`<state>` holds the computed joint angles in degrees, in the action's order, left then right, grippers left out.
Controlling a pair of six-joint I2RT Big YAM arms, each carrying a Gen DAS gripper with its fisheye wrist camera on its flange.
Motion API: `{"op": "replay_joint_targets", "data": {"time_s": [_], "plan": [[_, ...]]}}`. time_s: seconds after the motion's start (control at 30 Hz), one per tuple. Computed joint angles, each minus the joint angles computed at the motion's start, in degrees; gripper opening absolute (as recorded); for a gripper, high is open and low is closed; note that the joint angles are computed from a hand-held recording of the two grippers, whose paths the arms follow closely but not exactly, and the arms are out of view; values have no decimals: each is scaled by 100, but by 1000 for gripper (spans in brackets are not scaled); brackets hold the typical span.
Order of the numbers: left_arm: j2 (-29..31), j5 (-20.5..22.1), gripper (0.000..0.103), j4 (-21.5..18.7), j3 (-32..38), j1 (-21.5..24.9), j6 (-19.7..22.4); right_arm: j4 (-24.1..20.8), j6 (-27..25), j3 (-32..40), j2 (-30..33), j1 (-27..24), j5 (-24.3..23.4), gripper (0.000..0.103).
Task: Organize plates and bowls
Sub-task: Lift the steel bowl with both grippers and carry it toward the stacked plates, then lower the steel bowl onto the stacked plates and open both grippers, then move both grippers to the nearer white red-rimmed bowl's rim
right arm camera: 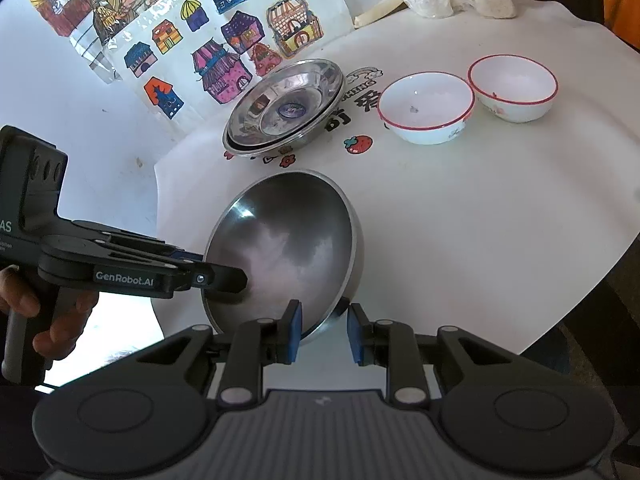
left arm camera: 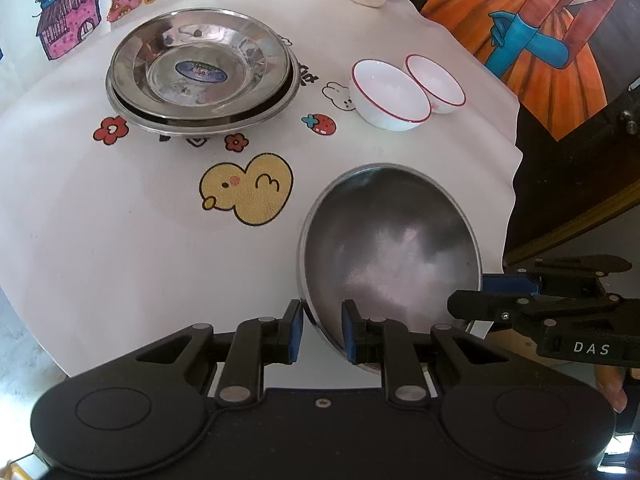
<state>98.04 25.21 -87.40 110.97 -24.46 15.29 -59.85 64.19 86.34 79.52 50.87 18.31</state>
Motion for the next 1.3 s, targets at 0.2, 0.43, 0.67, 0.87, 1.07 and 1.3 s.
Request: {"op": "replay_joint_targets", "data": {"time_s": [0.2, 0.43, 0.67, 0.87, 1.07, 1.3], "plan": [[-101, -87, 25, 243, -30, -25, 20, -122, -10, 56, 0, 1, 51, 29], [-158, -157, 31, 472, 101, -1, 62, -246, -29, 149, -16, 57, 263, 30], [-123, -497, 70, 1209, 307, -33, -241, -250, -115, 143, -144, 111, 833, 43], [72, -834, 95, 1660, 638, -172, -442, -216, -203, 178, -198, 78, 1370, 73], [198, -1236, 102, 2221, 726, -452, -322, -102, -142, 41, -276, -2, 1941, 100], [784, -1377, 102, 2329, 1361, -745, 226, -198, 261, -121, -300, -304, 1937, 103]]}}
